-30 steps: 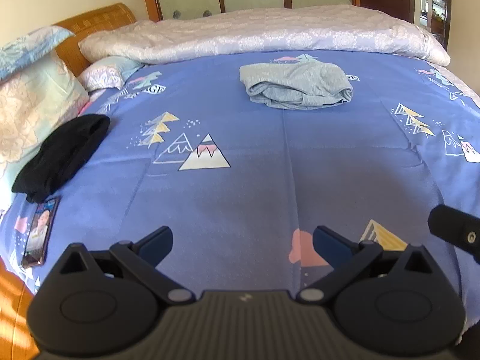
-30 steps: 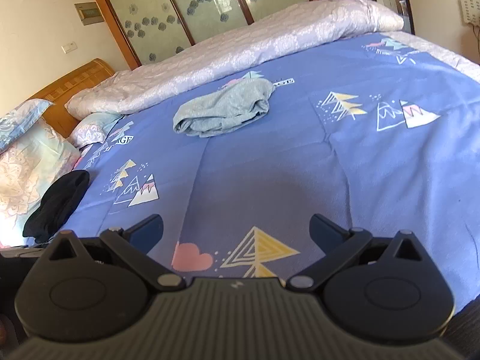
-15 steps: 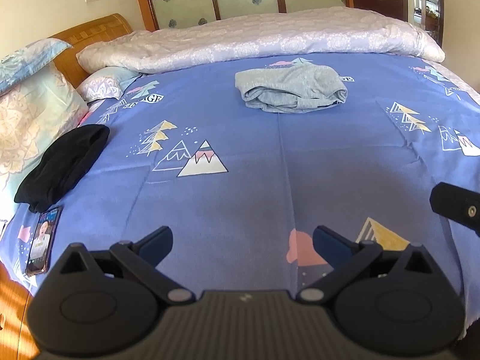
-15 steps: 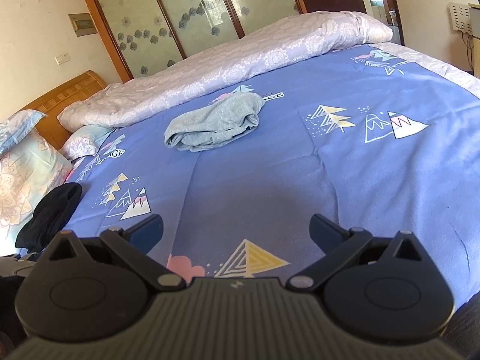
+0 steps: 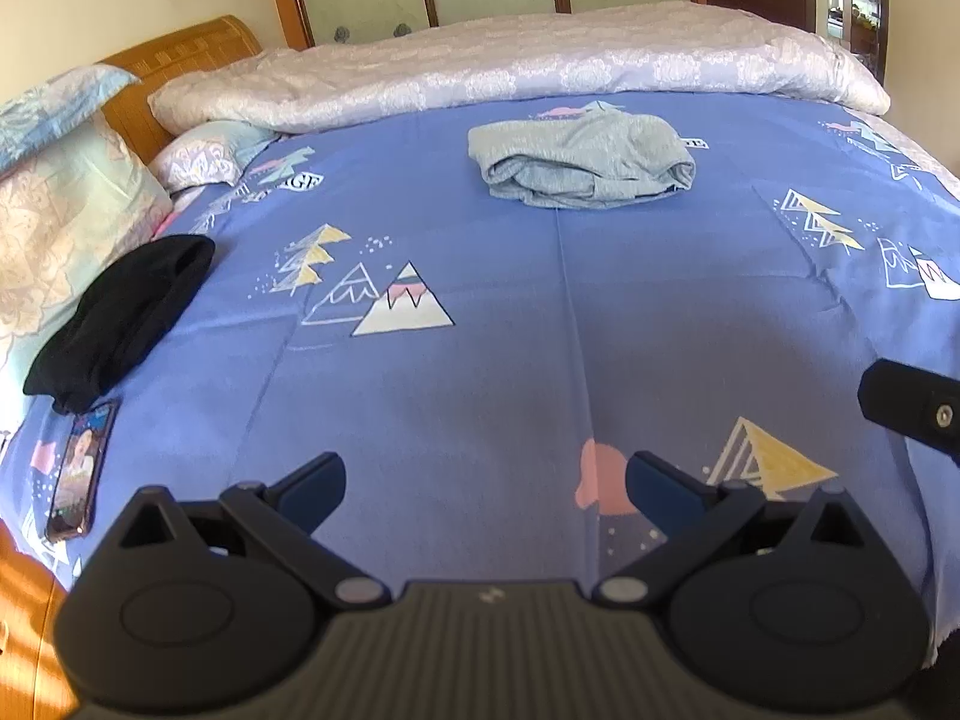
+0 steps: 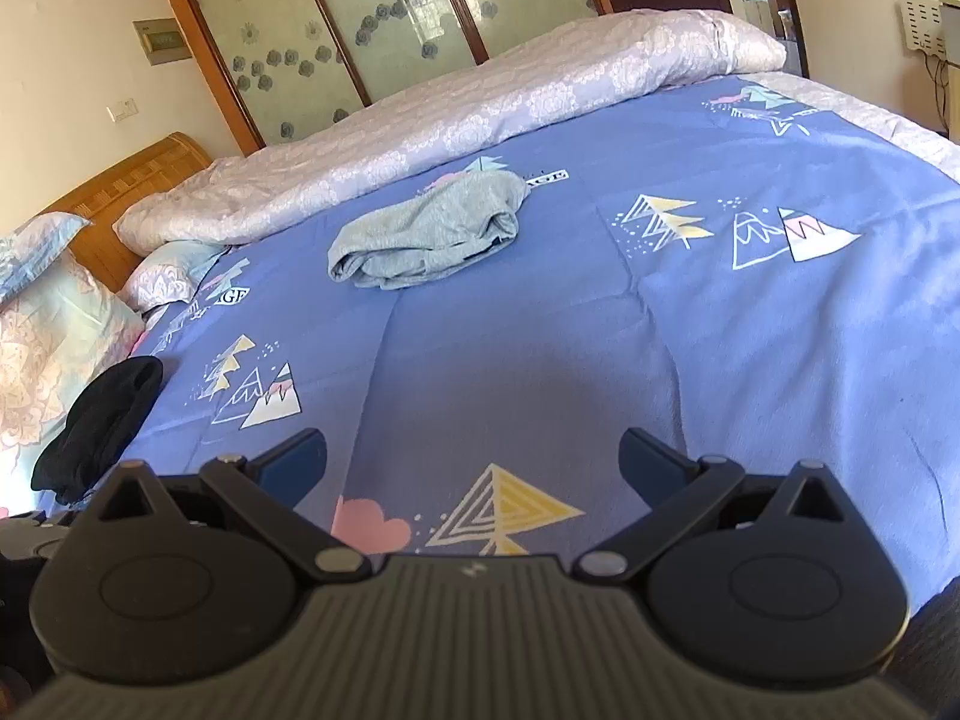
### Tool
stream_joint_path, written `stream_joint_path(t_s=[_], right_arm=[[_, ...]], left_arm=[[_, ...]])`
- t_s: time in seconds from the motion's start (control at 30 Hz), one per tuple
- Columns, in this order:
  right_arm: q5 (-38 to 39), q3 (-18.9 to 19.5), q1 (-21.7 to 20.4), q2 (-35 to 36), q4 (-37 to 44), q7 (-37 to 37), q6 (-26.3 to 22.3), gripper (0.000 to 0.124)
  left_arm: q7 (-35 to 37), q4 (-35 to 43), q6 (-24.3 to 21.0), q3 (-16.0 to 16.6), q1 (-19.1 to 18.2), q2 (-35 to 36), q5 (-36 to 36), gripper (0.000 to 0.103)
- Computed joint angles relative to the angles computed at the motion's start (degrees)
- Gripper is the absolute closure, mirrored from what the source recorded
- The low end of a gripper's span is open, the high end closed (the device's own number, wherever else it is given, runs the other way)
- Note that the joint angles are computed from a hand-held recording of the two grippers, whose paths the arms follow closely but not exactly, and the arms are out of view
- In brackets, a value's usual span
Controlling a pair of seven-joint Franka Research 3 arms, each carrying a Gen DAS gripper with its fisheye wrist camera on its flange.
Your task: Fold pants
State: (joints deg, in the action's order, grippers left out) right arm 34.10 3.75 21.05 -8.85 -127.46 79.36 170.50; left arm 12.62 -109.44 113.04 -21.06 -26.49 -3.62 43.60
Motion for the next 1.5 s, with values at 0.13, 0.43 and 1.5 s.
stream_joint_path(t_s=[0.13, 0.43, 1.5], right_arm=[[-0.8, 0.2, -0.3, 0.1, 0.1, 0.7, -0.6, 0.021], [-6.2, 1.2, -1.4, 0.2, -0.4, 4.8, -0.8, 0.021], [-36.9, 4.8, -7.8, 0.9, -1.0, 31.8, -2.7, 0.021]], left_arm=[[-0.4, -0.7, 0.6, 0.2, 0.1, -0.5, -0.9, 0.0], [-0.8, -1.6, 1.7, 0.2, 0.6, -1.1, -1.5, 0.0], [0.0, -3.8, 3.6, 0.5, 1.9, -2.3, -8.3, 0.0]])
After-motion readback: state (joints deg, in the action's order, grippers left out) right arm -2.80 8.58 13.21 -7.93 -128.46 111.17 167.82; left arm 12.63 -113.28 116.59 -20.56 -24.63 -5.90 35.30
